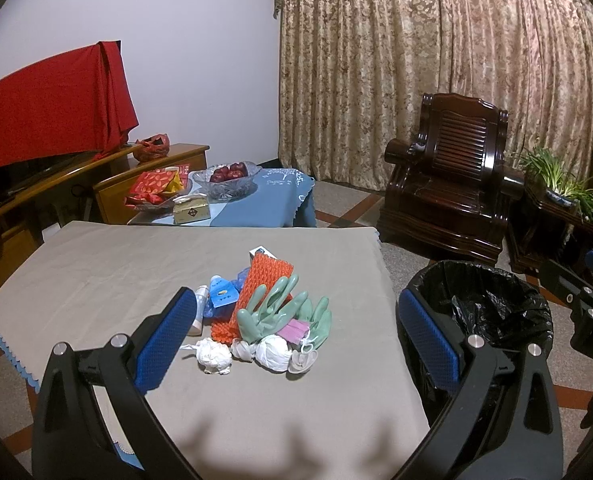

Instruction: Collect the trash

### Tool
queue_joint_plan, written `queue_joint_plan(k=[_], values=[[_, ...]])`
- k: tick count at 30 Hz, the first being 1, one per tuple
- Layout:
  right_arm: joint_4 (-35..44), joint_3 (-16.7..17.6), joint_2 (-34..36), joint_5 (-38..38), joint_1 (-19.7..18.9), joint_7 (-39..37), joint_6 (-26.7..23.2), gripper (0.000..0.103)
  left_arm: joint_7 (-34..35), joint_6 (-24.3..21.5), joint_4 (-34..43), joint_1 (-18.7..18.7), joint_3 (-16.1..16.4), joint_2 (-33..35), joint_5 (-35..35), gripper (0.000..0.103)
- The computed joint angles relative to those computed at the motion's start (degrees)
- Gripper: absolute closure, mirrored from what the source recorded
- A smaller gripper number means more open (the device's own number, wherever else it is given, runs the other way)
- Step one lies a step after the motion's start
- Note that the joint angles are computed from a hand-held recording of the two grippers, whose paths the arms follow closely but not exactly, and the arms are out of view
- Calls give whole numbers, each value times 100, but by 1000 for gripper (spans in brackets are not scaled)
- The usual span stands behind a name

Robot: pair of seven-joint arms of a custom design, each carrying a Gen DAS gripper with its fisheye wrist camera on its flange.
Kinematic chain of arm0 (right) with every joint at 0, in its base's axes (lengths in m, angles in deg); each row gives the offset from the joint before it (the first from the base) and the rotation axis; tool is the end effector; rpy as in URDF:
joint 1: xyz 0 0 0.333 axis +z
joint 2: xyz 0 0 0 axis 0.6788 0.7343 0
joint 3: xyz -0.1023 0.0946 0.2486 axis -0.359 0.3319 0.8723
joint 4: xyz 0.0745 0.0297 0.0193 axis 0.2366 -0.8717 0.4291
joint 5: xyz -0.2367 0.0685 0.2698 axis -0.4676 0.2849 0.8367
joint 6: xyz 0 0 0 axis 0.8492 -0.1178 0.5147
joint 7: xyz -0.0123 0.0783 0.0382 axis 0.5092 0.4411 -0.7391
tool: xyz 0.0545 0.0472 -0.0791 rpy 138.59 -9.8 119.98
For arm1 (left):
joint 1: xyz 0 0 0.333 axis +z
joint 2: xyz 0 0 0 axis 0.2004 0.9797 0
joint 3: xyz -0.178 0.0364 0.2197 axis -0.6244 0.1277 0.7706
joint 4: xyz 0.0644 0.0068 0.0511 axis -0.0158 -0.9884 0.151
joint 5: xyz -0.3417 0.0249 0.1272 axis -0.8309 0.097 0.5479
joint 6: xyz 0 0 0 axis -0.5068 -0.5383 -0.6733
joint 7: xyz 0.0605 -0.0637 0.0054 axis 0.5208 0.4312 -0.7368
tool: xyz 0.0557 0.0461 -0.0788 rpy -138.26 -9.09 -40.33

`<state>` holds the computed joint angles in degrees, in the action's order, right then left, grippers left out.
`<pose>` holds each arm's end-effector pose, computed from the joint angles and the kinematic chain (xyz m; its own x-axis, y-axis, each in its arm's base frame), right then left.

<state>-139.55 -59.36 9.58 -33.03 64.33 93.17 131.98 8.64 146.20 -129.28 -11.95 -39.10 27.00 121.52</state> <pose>0.4476 0.1608 0.5887 0.4064 -0.9123 -0.0499 -0.4374 -0.1463 -0.8873 0.3592 -0.3476 0.5913 0.4340 -0.9004 -0.0302 -0.4447 -0.1850 -0.8763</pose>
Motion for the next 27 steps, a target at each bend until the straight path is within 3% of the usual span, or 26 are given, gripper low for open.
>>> queue_joint_plan(k=[27], values=[[-105, -70, -32, 114, 76, -109, 70, 6, -7, -4, -3, -7, 4, 0, 7, 5]])
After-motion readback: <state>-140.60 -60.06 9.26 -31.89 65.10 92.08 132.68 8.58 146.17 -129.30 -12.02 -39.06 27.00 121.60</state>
